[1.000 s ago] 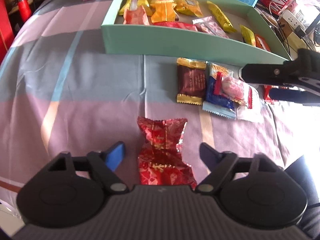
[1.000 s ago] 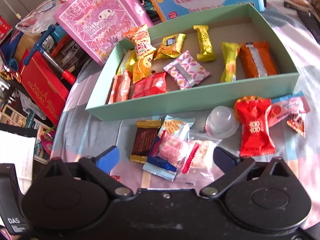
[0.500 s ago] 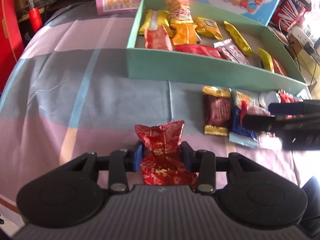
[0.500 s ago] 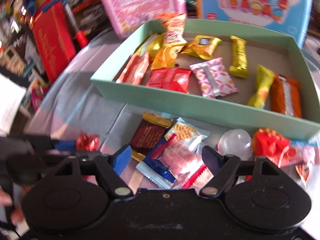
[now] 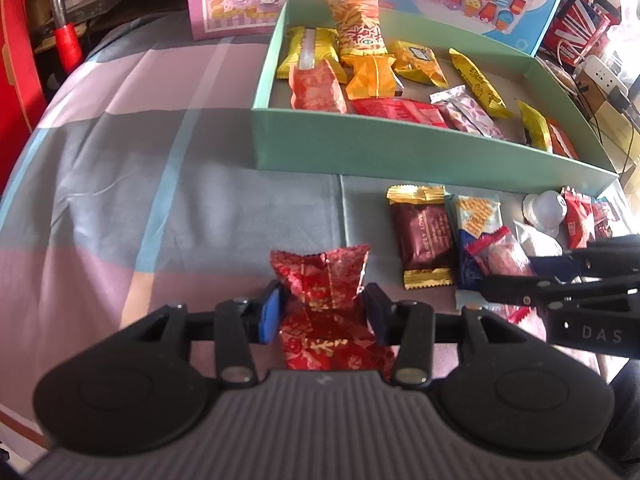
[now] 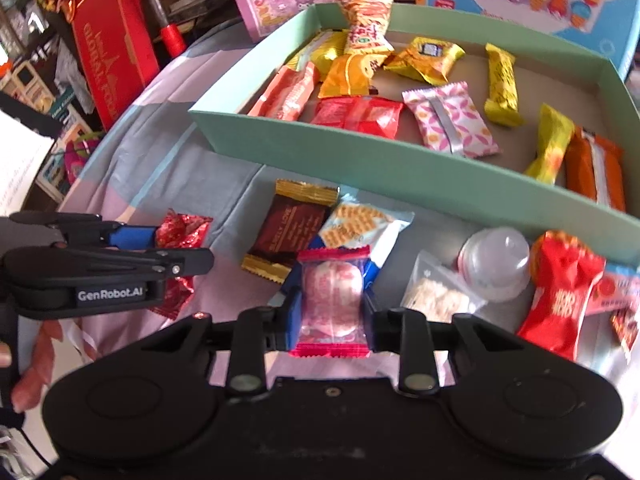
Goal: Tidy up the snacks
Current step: 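Carry both snacks into the teal box and open both tools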
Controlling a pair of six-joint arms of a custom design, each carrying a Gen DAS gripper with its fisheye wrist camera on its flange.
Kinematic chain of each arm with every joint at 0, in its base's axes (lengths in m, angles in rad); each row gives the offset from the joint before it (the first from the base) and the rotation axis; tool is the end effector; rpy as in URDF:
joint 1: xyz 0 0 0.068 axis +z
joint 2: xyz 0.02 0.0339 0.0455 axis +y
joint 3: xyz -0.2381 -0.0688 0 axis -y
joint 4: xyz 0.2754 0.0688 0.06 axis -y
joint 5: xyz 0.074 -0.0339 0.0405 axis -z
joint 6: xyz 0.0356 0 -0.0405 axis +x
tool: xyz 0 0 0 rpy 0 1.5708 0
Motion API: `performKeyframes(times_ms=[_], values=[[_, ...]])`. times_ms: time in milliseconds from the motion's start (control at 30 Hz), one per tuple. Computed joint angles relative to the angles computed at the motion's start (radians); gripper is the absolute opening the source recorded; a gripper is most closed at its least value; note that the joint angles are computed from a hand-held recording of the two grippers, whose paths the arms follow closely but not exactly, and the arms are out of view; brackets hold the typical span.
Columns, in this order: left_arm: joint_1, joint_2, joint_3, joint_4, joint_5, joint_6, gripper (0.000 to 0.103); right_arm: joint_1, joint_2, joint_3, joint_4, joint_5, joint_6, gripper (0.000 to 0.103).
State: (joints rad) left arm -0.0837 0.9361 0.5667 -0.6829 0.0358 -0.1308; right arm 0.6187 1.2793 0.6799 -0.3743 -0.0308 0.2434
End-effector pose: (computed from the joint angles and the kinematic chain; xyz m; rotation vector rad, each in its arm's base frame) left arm 0.2108 -0.0190 0.1666 -0.0494 2.6268 -0.1213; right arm 0.2229 0.1601 0.1451 -0.4947 2.5395 0.3689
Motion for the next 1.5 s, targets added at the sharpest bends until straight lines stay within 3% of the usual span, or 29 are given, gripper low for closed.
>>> performKeyframes(times_ms=[300, 433, 567, 900, 1067, 1267, 1367, 1433, 1500], values=[[0.006, -0.03, 0.038, -0.053, 0.035, -0.018, 0.038, -0.053, -0.142, -0.053, -0.036, -0.061, 0.063, 0.03], [-0.041, -0.032, 0.115, -0.067, 0.053, -0.025, 0.038, -0.126, -0.247, -0.067, -0.07, -0.115, 0.066, 0.03], [-0.101, 0.077, 0.243, -0.035, 0.058, -0.043, 0.038, -0.248, -0.29, -0.04, -0.09, -0.18, 0.056, 0.03], [-0.236, 0.549, 0.607, 0.077, 0.022, -0.103, 0.038, -0.504, -0.046, 0.141, -0.002, -0.296, 0.056, 0.03], [-0.244, 0.699, 0.708, 0.101, 0.035, -0.134, 0.038, -0.55, 0.125, 0.24, 0.049, -0.335, 0.076, 0.03], [-0.251, 0.798, 0.777, 0.104, 0.04, -0.126, 0.038, -0.557, 0.227, 0.289, 0.074, -0.357, 0.082, 0.03], [-0.265, 0.814, 0.786, 0.104, 0.014, -0.122, 0.044, -0.552, 0.232, 0.294, 0.069, -0.355, 0.088, 0.043], [-0.276, 0.814, 0.783, 0.102, -0.029, -0.124, 0.086, -0.546, 0.208, 0.278, 0.081, -0.343, 0.099, 0.094], [-0.285, 0.796, 0.761, 0.119, -0.073, -0.131, 0.098, -0.536, 0.17, 0.249, 0.11, -0.313, 0.1, 0.103]])
